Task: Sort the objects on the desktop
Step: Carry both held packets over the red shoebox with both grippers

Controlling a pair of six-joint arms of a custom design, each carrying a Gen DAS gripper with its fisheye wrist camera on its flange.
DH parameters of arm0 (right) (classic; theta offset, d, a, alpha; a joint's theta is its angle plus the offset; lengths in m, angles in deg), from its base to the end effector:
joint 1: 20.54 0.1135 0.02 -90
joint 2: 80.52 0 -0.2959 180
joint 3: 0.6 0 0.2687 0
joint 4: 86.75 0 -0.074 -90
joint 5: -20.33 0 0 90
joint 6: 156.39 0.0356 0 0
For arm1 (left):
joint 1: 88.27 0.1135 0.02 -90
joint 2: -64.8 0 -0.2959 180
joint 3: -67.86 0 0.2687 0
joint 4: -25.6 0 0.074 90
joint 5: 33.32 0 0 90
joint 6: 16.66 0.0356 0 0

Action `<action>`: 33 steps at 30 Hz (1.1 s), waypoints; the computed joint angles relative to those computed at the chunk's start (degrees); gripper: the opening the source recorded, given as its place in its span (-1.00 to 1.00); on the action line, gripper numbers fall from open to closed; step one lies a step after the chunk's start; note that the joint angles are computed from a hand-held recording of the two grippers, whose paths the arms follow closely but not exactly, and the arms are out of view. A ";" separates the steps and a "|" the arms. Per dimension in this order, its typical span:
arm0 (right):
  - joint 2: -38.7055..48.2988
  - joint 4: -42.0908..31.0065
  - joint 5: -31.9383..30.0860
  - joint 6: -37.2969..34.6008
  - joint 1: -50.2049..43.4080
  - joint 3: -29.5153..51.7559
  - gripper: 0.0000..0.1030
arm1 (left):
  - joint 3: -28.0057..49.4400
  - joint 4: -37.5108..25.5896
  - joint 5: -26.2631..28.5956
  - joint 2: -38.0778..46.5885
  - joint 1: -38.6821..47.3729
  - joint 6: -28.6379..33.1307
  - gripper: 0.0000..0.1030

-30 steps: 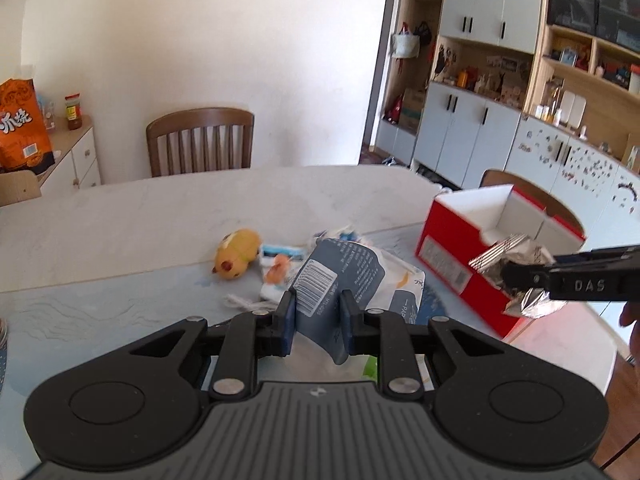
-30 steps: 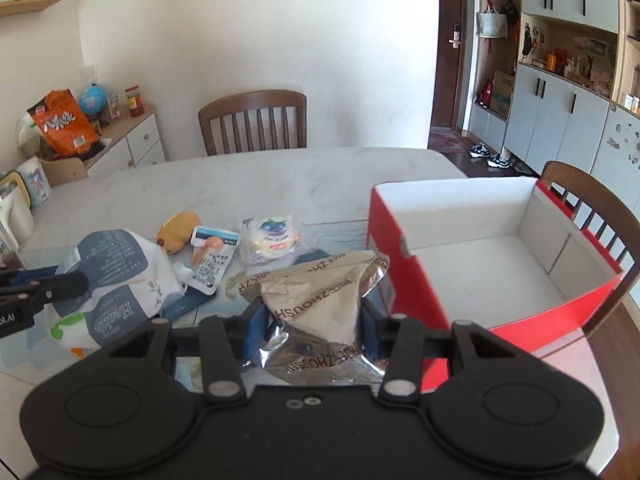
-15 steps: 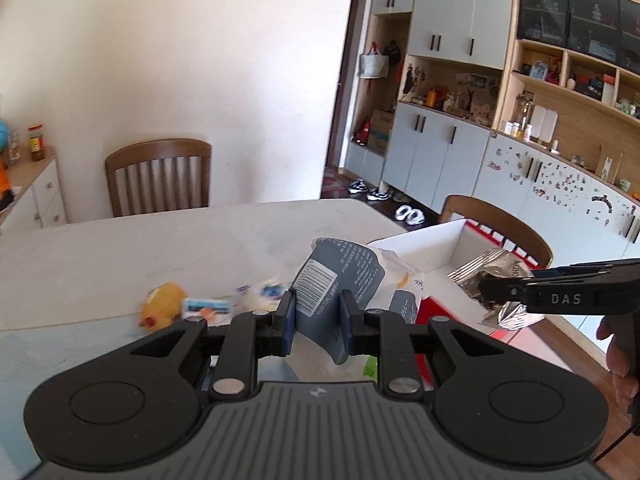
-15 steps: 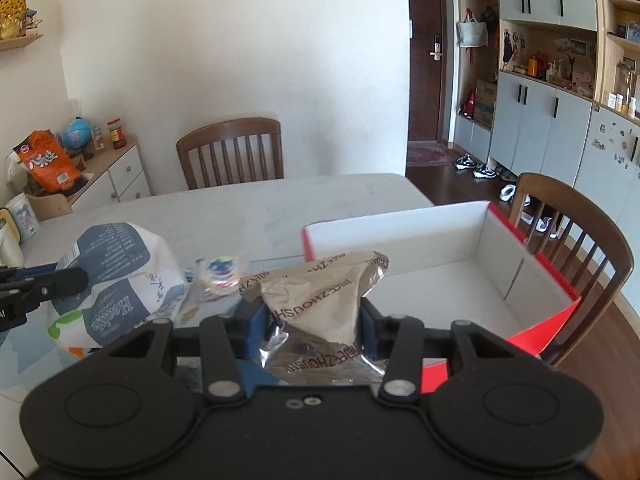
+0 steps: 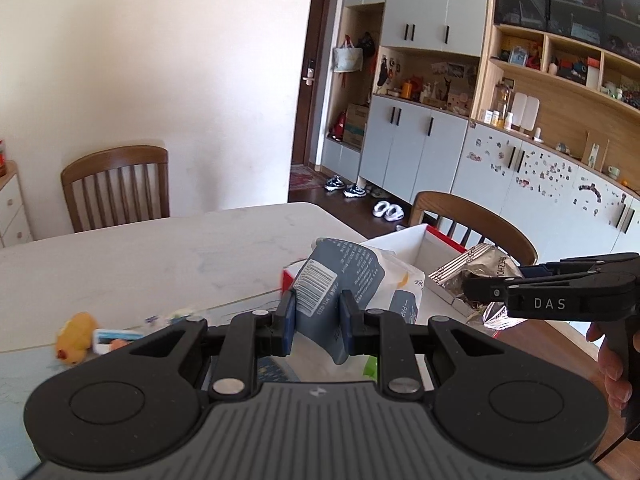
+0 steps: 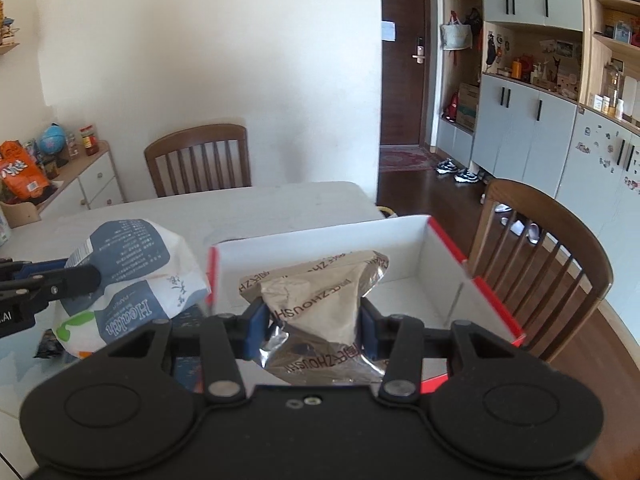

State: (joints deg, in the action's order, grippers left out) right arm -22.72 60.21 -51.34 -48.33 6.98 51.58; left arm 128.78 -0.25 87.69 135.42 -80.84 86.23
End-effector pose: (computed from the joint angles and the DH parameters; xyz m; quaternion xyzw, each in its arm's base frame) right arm 0.1949 0.0889 0.2702 -0.0046 0.8925 0.0333 0.4499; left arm 0.2718 0.0169 0.2866 0.1630 0.8501 -0.1562 0.4759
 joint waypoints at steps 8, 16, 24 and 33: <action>2.79 4.18 -7.02 -4.78 -9.80 -1.56 -0.11 | 1.08 4.15 -8.86 4.47 -11.22 -2.29 -0.59; 8.36 8.11 -11.64 -9.85 -16.67 -1.39 -0.12 | 3.97 6.08 -14.47 11.72 -17.25 -0.74 -0.59; 16.27 10.11 -14.12 -14.83 -21.40 0.49 -0.11 | 10.57 2.94 -18.23 19.52 -21.72 1.39 -0.59; 24.94 8.11 -18.44 -23.26 -23.56 5.25 -0.11 | 16.91 -0.56 -22.47 27.44 -24.92 6.32 -0.59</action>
State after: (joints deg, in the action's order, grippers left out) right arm 2.23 68.31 -69.78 -71.59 -16.59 56.83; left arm 145.69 -0.81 65.22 162.87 -105.75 92.55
